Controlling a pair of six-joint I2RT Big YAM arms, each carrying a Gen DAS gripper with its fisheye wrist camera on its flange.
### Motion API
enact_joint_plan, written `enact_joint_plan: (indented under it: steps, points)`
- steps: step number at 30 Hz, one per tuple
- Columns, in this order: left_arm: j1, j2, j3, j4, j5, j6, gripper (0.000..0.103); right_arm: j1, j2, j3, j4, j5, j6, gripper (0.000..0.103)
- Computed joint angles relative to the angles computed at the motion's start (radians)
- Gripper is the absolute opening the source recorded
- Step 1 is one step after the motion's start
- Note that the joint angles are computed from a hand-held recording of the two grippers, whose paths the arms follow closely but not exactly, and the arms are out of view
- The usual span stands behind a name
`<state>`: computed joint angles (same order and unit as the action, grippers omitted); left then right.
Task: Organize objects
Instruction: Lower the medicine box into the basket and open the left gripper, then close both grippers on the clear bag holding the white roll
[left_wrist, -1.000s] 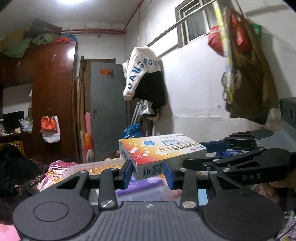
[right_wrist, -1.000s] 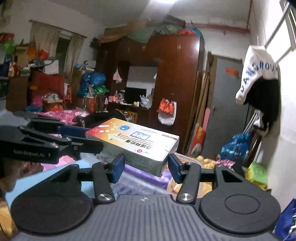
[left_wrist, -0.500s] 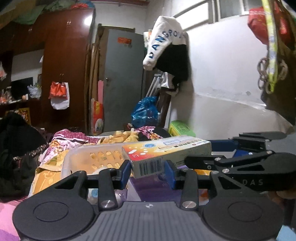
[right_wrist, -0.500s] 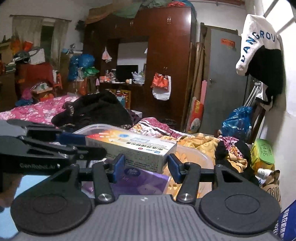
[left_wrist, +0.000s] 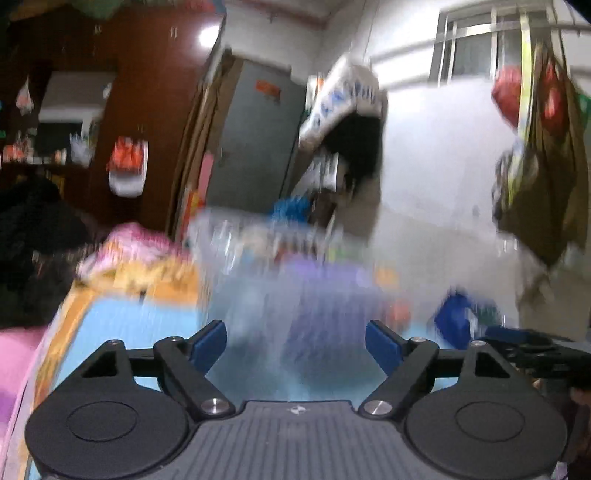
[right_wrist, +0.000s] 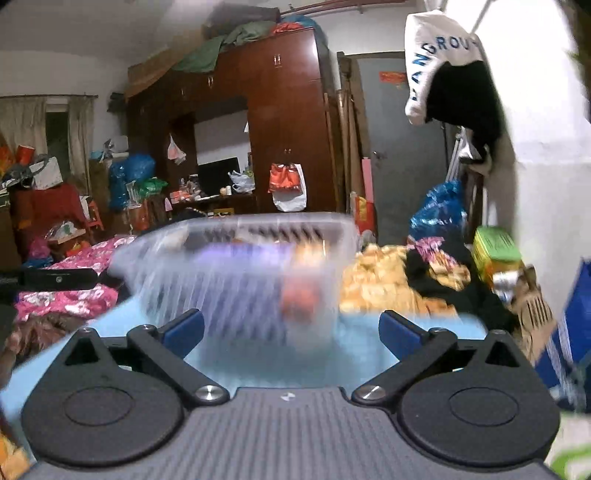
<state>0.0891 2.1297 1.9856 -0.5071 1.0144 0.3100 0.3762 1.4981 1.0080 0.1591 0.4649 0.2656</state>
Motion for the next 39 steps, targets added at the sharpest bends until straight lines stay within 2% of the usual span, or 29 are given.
enact_joint_plan:
  steps: [2, 4, 7, 10, 12, 13, 15, 17, 19, 20, 21, 22, 23, 24, 25, 26, 28, 32, 36, 39]
  points:
    - [0.019, -0.003, -0.028, -0.069, 0.021, 0.111, 0.085, 0.04, -0.023, -0.063, 0.005, 0.012, 0.065, 0.103]
    - [0.023, -0.011, -0.052, -0.124, 0.003, 0.218, 0.085, 0.082, -0.033, -0.117, 0.016, 0.035, 0.137, 0.103]
    - [0.008, 0.002, -0.035, -0.204, -0.047, 0.309, 0.085, 0.119, -0.022, -0.139, 0.028, 0.075, 0.131, 0.103]
    - [-0.003, 0.027, -0.003, -0.268, -0.084, 0.331, 0.085, 0.135, 0.003, -0.116, -0.01, 0.09, 0.108, 0.103]
    - [-0.008, 0.049, 0.031, -0.319, -0.089, 0.347, 0.085, 0.15, 0.017, -0.114, 0.006, 0.118, 0.088, 0.103]
    - [-0.011, 0.048, 0.034, -0.321, -0.097, 0.343, 0.085, 0.148, 0.019, -0.105, 0.0, 0.117, 0.08, 0.102]
    - [-0.011, 0.04, 0.024, -0.334, -0.108, 0.353, 0.085, 0.156, 0.035, -0.085, -0.003, 0.129, 0.057, 0.093]
    - [-0.021, 0.022, -0.006, -0.316, -0.131, 0.38, 0.085, 0.175, 0.062, -0.072, 0.003, 0.169, 0.037, 0.088]
    - [-0.034, -0.015, -0.073, -0.254, -0.161, 0.414, 0.083, 0.177, 0.068, -0.078, 0.028, 0.161, 0.028, 0.081]
    - [-0.038, -0.033, -0.106, -0.232, -0.171, 0.457, 0.073, 0.177, 0.069, -0.078, 0.031, 0.162, 0.022, 0.073]
    - [-0.041, -0.045, -0.127, -0.215, -0.172, 0.481, 0.068, 0.175, 0.066, -0.082, 0.035, 0.158, 0.023, 0.068]
    - [-0.042, -0.055, -0.15, -0.189, -0.172, 0.485, 0.056, 0.174, 0.064, -0.086, 0.041, 0.156, 0.023, 0.057]
    - [-0.042, -0.058, -0.158, -0.175, -0.165, 0.478, 0.042, 0.172, 0.06, -0.091, 0.043, 0.154, 0.019, 0.053]
    - [-0.039, -0.055, -0.153, -0.183, -0.15, 0.476, 0.035, 0.168, 0.055, -0.096, 0.046, 0.141, 0.019, 0.049]
    - [-0.037, -0.049, -0.143, -0.197, -0.134, 0.472, 0.023, 0.166, 0.053, -0.098, 0.049, 0.133, 0.016, 0.043]
    - [-0.034, -0.042, -0.135, -0.21, -0.119, 0.468, 0.015, 0.163, 0.05, -0.103, 0.053, 0.123, 0.007, 0.039]
    - [-0.027, -0.037, -0.126, -0.224, -0.099, 0.466, 0.008, 0.162, 0.047, -0.106, 0.053, 0.108, -0.005, 0.036]
    - [-0.016, -0.062, -0.186, -0.122, -0.062, 0.425, 0.004, 0.161, 0.042, -0.105, 0.05, 0.091, -0.039, 0.028]
    - [-0.003, -0.086, -0.245, -0.034, -0.026, 0.396, 0.002, 0.155, 0.032, -0.118, 0.063, 0.071, -0.062, 0.026]
    - [0.001, -0.088, -0.257, -0.028, -0.029, 0.414, 0.002, 0.151, 0.026, -0.123, 0.074, 0.07, -0.087, 0.025]
